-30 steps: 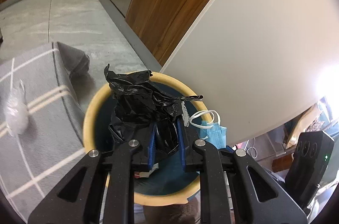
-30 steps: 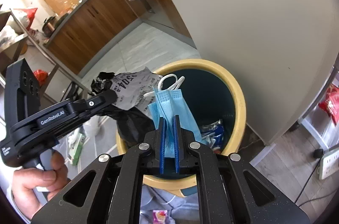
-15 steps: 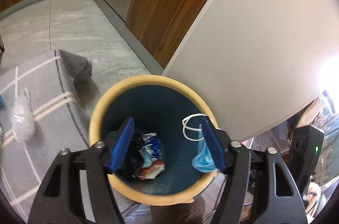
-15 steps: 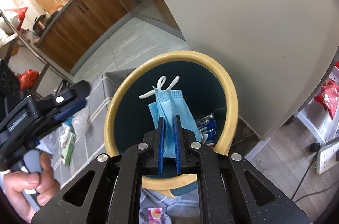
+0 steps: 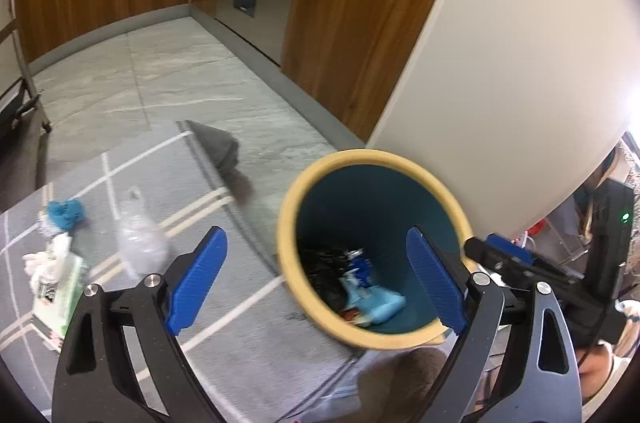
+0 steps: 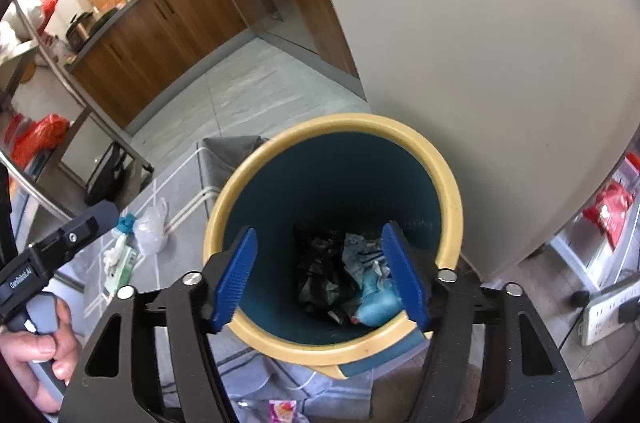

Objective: Collect trash
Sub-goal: 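Open both grippers to drop the bag and mask into the bin, then grasp the blue-wrapped bottle with the left gripper while the right grasps the clear plastic bag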

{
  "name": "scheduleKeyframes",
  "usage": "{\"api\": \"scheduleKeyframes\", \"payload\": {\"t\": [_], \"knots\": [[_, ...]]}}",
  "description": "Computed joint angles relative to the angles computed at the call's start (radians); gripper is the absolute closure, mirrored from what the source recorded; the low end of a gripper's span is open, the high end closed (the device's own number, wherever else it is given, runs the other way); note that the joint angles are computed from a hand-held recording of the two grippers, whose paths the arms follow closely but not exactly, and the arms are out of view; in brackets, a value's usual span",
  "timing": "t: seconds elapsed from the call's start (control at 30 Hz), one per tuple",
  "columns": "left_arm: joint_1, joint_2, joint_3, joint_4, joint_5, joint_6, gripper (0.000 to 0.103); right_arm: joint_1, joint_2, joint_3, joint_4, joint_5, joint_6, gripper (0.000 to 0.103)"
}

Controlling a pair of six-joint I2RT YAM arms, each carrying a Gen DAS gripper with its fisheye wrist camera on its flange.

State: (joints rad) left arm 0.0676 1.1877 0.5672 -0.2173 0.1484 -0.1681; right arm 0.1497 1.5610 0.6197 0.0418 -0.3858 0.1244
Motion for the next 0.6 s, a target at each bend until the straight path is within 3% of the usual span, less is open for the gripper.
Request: {"api": "scheduleKeyframes", "payload": {"t": [0.17,0.37,0.6], "knots": [[0.102,-0.058,-0.034,-0.031,0.024,0.072,0.012,0.069,-0.049,-0.011,0.001,0.05,0.005,0.025],[0.264,-0.116,-0.072,-0.075,0.078,0.171,0.012,0.168,-0.072,-0.01,-0.005,0.112,0.02,0.023],[0.553,-0.144,-0.083,-0.14,0.209,0.331,0.012,0.273,-0.057,0.008,-0.006,0.166,0.053,0.022]]}}
